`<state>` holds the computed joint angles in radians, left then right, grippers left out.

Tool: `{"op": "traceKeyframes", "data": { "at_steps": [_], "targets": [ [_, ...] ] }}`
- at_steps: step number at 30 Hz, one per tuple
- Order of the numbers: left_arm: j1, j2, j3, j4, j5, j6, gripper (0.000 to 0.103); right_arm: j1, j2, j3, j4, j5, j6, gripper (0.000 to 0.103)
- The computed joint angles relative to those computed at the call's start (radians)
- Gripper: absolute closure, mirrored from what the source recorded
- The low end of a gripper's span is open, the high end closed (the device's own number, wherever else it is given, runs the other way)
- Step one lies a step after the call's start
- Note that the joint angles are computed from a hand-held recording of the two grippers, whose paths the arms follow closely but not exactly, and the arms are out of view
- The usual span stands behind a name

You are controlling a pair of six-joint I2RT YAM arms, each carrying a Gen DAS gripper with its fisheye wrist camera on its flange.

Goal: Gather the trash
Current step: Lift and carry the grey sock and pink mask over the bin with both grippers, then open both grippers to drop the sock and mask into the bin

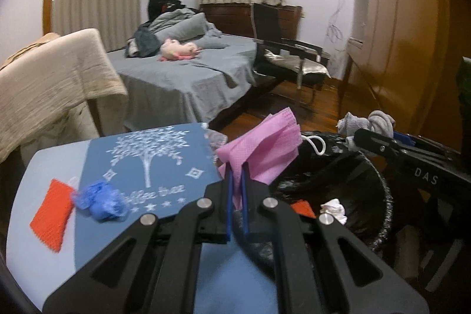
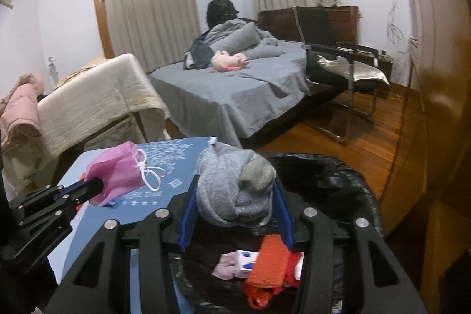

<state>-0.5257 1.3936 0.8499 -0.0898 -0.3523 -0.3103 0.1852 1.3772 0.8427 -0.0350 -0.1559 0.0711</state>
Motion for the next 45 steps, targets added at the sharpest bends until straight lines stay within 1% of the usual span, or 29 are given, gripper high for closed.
{"op": "traceKeyframes", "data": {
  "at_steps": [4,12,18,19,20,21,22,23,24,25,26,27,28,30,32,35,37,42,45],
  "targets": [
    [-0.029,0.089,0.044,0.033,0.012,0.01,0.098,-0.057,0.002,-0.007,0.001,-0.011,-0.014,0.057],
    [-0.051,0.246,0.138,0.065,0.051,0.02,0.098,-0.147,0.039,-0.01,0.017,-0.038,-0.041,0.057],
    [-0.046,0.36,0.226,0.073,0.099,0.033,0.098,-0.191,0.104,0.006,0.037,-0.032,-0.057,0.056],
    [-0.041,0.378,0.241,0.076,0.132,0.035,0.097,-0.198,0.119,0.012,0.039,-0.035,-0.062,0.053],
    [-0.04,0.39,0.25,0.078,0.15,0.035,0.092,-0.197,0.127,0.013,0.042,-0.027,-0.063,0.051],
    [-0.036,0.398,0.253,0.088,0.167,0.036,0.088,-0.201,0.136,0.011,0.05,-0.017,-0.068,0.048],
    [-0.03,0.405,0.25,0.107,0.187,0.035,0.078,-0.205,0.149,0.014,0.057,-0.006,-0.074,0.044],
    [-0.025,0.408,0.249,0.113,0.199,0.033,0.061,-0.209,0.158,0.015,0.06,-0.001,-0.076,0.04],
    [-0.021,0.405,0.242,0.123,0.206,0.03,0.054,-0.211,0.163,0.015,0.064,0.003,-0.076,0.033],
    [-0.016,0.398,0.226,0.141,0.207,0.026,0.047,-0.213,0.162,0.008,0.074,0.013,-0.075,0.028],
    [-0.014,0.391,0.216,0.151,0.207,0.025,0.044,-0.213,0.158,0.0,0.085,0.021,-0.075,0.025],
    [-0.014,0.387,0.211,0.153,0.204,0.025,0.042,-0.212,0.152,-0.006,0.092,0.027,-0.075,0.018],
    [-0.012,0.377,0.2,0.156,0.199,0.025,0.039,-0.208,0.145,-0.015,0.104,0.037,-0.076,0.011],
    [-0.005,0.352,0.177,0.16,0.177,0.022,0.033,-0.196,0.125,-0.039,0.134,0.062,-0.071,0.006],
    [0.007,0.314,0.141,0.165,0.155,0.026,0.025,-0.187,0.109,-0.048,0.137,0.064,-0.07,0.006],
    [0.025,0.25,0.085,0.16,0.121,0.018,0.018,-0.162,0.09,-0.05,0.118,0.061,-0.056,0.006],
    [0.043,0.207,0.048,0.155,0.097,0.018,0.017,-0.142,0.087,-0.039,0.098,0.058,-0.047,0.006],
    [0.094,0.083,-0.061,0.138,0.048,0.021,0.016,-0.045,0.094,-0.028,0.091,0.075,-0.018,0.006],
    [0.147,-0.006,-0.138,0.123,0.019,0.023,0.016,0.038,0.122,-0.008,0.093,0.089,0.009,0.006]
  ]
}}
